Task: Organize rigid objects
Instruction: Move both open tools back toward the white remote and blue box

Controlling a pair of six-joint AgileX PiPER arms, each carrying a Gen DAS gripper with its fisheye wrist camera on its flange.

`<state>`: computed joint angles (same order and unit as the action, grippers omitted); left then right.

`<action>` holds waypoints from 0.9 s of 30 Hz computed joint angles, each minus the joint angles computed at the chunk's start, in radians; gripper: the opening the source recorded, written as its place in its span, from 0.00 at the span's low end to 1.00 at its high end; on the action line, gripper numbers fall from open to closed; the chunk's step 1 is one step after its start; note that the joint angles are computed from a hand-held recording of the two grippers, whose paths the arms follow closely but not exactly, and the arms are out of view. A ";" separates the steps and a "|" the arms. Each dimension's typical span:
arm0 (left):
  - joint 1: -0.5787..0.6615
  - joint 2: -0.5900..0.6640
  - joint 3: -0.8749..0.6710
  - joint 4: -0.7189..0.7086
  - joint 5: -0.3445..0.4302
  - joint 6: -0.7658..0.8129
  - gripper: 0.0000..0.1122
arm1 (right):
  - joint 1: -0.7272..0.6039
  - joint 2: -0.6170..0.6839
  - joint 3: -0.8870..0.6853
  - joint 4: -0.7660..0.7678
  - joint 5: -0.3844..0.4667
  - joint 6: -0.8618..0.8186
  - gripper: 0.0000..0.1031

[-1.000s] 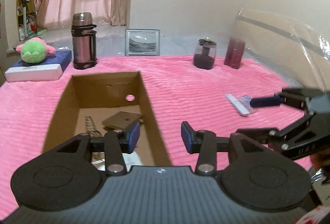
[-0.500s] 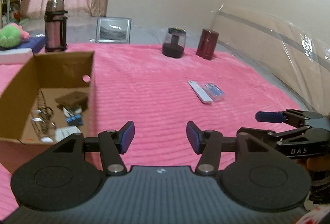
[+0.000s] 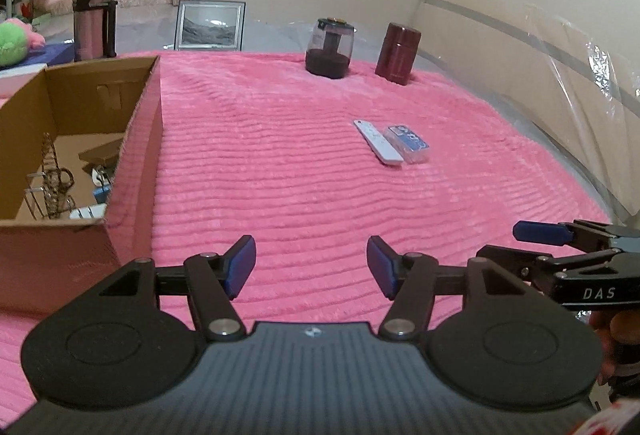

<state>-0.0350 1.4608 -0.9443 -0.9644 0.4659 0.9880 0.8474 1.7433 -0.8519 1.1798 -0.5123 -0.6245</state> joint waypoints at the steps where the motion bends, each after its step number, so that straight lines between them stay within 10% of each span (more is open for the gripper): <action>1: -0.003 0.003 0.000 0.002 -0.003 -0.003 0.51 | 0.000 0.001 0.000 0.000 0.000 0.003 0.81; 27: -0.257 0.259 -0.204 -0.017 -0.217 -0.042 0.69 | -0.158 -0.055 0.116 -0.028 -0.045 0.091 0.81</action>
<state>-0.2921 1.7198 -1.1488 -0.9819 0.2488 0.9458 0.6890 1.6882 -0.7358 1.1522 -0.5574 -0.5333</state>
